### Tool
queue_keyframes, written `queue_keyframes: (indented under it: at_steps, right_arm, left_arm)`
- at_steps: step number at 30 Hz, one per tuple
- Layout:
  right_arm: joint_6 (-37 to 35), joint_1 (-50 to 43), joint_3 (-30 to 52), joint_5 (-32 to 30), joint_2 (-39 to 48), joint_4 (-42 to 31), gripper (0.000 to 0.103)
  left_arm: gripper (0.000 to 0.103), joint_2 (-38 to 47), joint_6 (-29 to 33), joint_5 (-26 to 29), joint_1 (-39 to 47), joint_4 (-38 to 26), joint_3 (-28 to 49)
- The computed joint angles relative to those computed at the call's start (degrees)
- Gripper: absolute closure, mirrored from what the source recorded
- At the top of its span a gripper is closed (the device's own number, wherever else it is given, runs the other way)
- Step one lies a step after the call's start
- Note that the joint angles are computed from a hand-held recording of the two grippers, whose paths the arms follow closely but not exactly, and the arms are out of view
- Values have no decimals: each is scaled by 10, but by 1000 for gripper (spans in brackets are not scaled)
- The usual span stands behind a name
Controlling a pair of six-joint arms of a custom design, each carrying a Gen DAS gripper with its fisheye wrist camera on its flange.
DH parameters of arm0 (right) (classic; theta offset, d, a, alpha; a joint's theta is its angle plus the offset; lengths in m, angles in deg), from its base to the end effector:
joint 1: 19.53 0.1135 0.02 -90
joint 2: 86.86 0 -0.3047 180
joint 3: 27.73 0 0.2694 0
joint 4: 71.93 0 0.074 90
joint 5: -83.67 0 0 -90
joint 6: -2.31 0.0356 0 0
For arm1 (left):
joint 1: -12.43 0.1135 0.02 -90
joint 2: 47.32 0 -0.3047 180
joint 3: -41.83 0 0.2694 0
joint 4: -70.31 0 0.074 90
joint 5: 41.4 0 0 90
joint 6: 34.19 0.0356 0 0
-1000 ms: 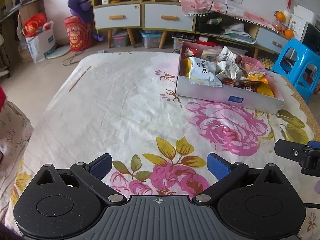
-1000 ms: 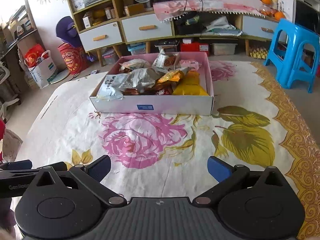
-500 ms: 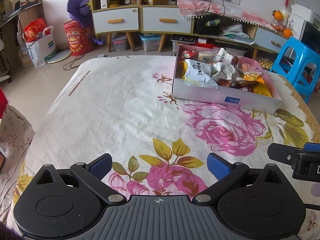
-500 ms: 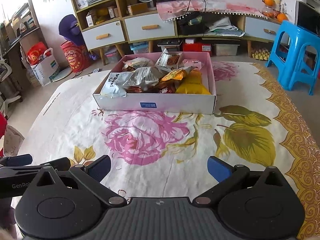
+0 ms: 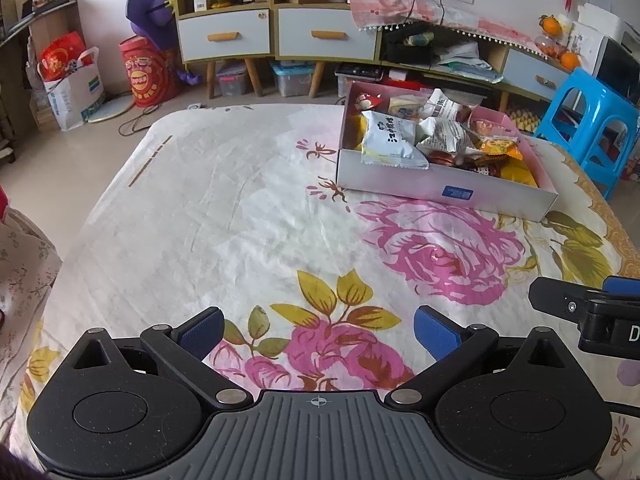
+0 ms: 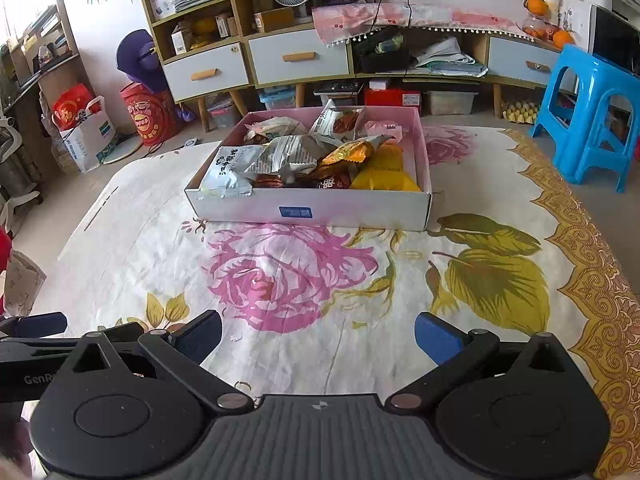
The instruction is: Organize snacks
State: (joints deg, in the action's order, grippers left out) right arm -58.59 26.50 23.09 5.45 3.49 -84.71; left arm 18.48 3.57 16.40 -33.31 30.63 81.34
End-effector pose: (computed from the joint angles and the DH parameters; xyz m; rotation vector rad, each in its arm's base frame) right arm 0.2109 0.2081 0.1606 -0.2789 2.4676 0.3135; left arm 0.1385 -0.1150 0.1770 -0.2893 2.4383 0.0706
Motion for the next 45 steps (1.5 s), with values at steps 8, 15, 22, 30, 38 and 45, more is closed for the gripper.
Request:
queue_keyframes:
  at_steps: [8, 15, 22, 30, 38, 45]
  right_arm:
    - [-3, 4, -1, 6, -1, 3, 8]
    - [-2, 9, -3, 16, -9, 5, 8]
    - [0, 8, -4, 14, -14, 7, 8]
    - [1, 9, -5, 15, -16, 7, 8]
    - [1, 9, -5, 15, -16, 6, 8]
    - [1, 9, -5, 15, -15, 6, 8]
  left_arm:
    - [1, -3, 1, 2, 0, -1, 0]
    - [1, 0, 4, 2, -3, 2, 1]
    - [1, 7, 1, 1, -1, 3, 0]
    - [1, 3, 3, 1, -4, 4, -1]
    - [1, 3, 1, 0, -5, 2, -1]
    - [1, 2, 1, 0, -5, 1, -1]
